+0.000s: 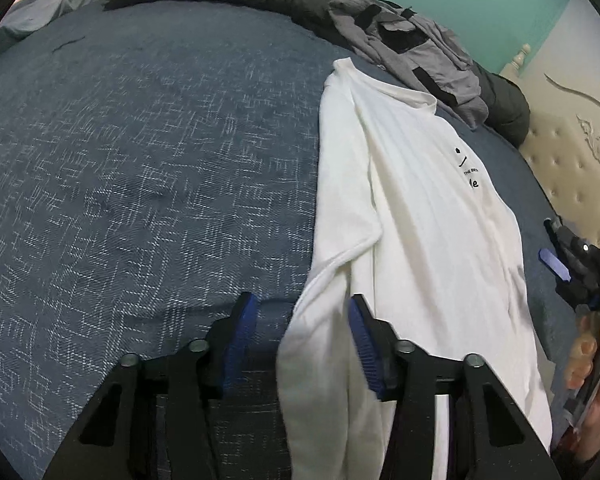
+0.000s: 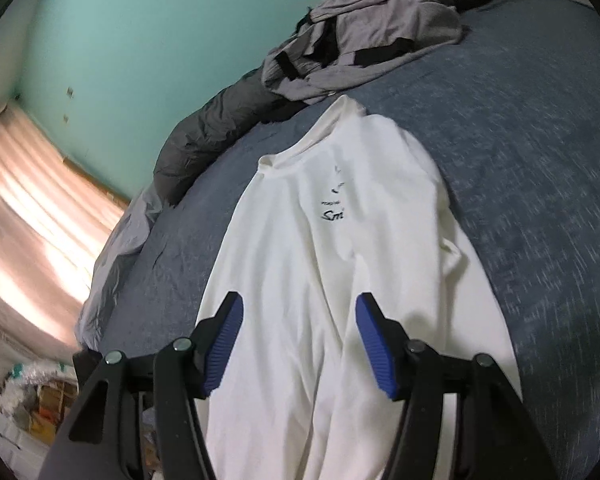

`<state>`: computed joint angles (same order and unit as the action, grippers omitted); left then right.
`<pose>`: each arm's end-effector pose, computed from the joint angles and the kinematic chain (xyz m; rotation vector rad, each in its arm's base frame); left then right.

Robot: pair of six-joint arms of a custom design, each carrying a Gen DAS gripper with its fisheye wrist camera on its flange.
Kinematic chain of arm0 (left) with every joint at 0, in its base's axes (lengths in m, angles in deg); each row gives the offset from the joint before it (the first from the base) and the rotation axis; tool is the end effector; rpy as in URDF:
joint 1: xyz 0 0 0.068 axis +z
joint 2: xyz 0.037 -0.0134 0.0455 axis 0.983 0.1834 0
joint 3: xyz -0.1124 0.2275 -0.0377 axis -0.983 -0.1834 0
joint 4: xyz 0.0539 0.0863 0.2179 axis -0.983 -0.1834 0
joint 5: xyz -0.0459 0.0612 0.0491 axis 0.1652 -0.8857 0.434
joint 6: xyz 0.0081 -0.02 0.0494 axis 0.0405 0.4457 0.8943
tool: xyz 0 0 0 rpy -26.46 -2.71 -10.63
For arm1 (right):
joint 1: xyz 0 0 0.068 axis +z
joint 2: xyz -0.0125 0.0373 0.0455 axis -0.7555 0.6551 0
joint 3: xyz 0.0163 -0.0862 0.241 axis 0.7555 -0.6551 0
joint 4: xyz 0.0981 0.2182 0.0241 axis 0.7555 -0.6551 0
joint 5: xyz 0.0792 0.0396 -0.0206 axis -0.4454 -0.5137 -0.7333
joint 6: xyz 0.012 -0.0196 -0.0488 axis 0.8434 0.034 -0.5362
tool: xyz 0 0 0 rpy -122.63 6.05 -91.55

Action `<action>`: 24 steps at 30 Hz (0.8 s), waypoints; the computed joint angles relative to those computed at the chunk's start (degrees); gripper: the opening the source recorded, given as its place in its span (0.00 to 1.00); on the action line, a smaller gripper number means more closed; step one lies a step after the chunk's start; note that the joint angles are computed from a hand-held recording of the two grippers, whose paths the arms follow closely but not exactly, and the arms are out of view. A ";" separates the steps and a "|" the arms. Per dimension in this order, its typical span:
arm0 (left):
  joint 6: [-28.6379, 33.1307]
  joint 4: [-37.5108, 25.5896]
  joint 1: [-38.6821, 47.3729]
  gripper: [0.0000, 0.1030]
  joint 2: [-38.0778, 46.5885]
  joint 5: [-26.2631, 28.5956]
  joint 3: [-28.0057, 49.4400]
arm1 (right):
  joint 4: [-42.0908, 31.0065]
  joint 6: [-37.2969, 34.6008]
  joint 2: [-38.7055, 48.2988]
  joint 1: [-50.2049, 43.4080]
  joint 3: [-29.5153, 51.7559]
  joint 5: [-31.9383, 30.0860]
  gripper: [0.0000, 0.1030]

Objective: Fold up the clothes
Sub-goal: 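Open both grippers and release the T-shirt flat on the bed, then grasp a sleeve cuff with the left gripper and pull it outward from the body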

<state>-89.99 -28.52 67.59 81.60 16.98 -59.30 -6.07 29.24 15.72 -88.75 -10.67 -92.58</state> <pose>0.2014 -0.0485 0.1399 -0.1133 2.5428 -0.4442 0.2286 -0.1518 0.1885 0.1637 2.2969 0.8526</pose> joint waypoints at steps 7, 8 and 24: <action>2.02 1.64 -1.80 0.07 4.80 -0.42 1.11 | 3.45 1.08 3.03 -0.54 0.04 1.72 0.58; 2.02 1.64 -2.12 0.06 4.84 -0.83 1.05 | 4.16 2.14 3.47 -1.03 0.20 1.78 0.58; 13.18 -22.36 4.85 0.02 -3.71 -8.79 17.93 | -1.88 2.79 6.19 -5.66 5.32 -4.58 0.58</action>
